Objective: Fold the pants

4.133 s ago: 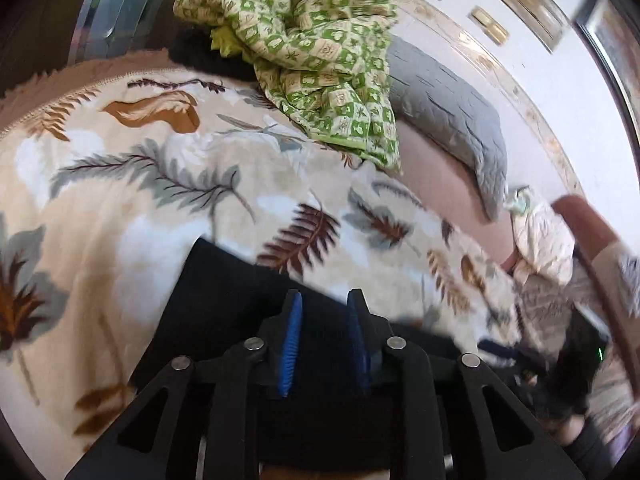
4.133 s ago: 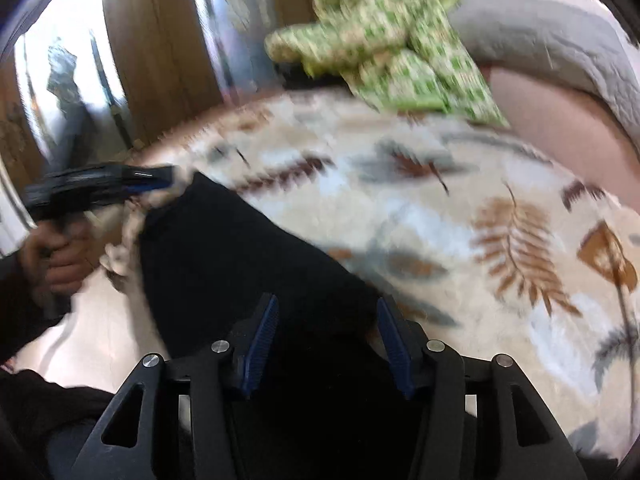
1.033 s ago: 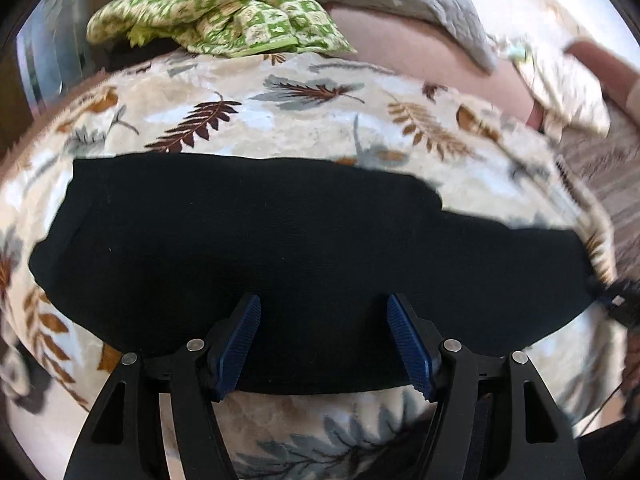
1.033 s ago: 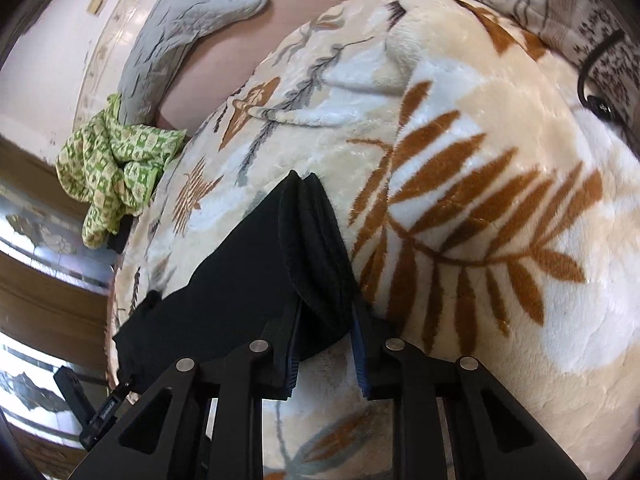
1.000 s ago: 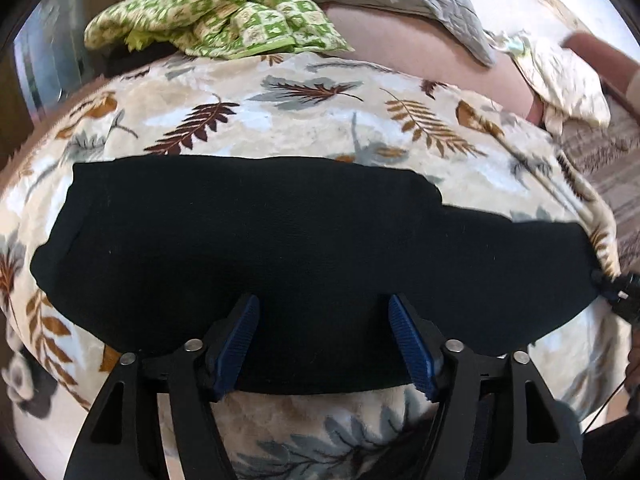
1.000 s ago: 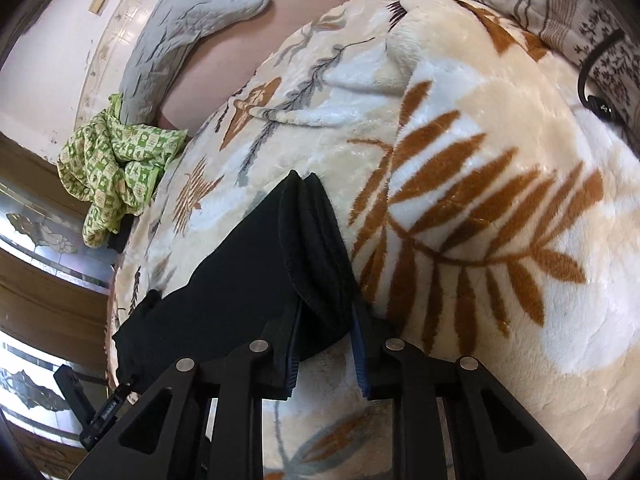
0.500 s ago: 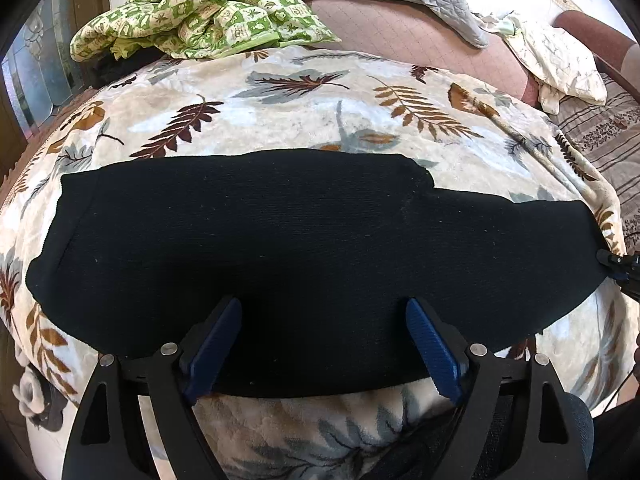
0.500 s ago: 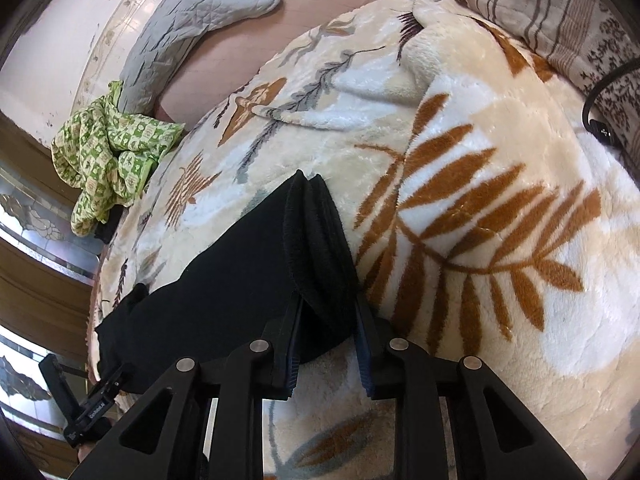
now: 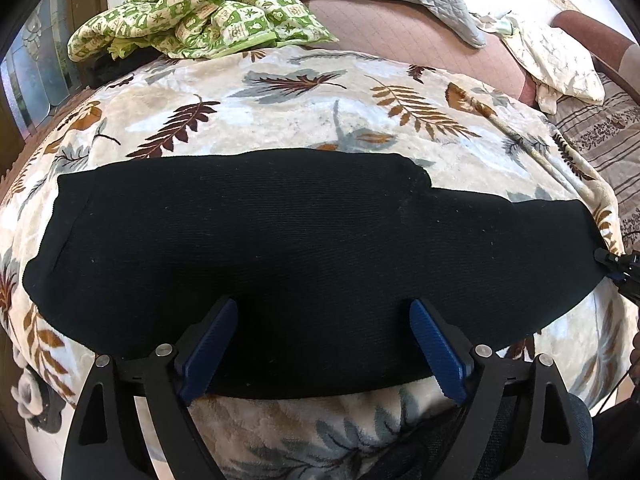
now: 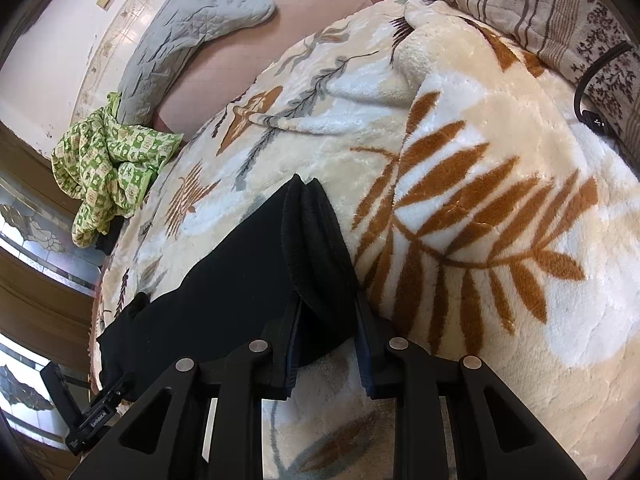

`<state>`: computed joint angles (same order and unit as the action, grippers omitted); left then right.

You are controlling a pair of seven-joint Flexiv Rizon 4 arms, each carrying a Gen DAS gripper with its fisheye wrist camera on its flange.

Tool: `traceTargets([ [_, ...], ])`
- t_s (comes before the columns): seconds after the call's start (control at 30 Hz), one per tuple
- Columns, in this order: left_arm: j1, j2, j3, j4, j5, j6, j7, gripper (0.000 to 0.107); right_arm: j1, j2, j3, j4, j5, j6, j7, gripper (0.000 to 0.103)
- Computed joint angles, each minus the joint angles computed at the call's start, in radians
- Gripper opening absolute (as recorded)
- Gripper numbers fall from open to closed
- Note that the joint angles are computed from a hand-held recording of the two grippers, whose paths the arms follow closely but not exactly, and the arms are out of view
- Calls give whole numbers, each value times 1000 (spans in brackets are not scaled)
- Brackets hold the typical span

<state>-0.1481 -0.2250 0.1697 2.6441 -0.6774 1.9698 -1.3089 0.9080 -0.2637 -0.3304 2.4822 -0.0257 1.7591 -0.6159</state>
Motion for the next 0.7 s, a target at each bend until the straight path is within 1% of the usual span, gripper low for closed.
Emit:
traceTargets([
  [0.13,-3,0,1,0,-3,0,0,89,-12,-6,18,-1,24,22,3,23],
  [0.33,-7,-1,2,-1,-9,0,3,90,83,-9,-71,4,55,17,5,24],
  [0.5,-13,-3,0,-2,-18,0,3,90,46,-9,-29,-6,64,21,-1,24],
  [0.6,-14,-3,1,-3,-19,0,5,90,34,-8,-19,-7,61,16,-5,24],
  [0.7,-13,-2,1,-3,-17,-1,5,91,39,-8,-28,-5,54,14,-7,24],
])
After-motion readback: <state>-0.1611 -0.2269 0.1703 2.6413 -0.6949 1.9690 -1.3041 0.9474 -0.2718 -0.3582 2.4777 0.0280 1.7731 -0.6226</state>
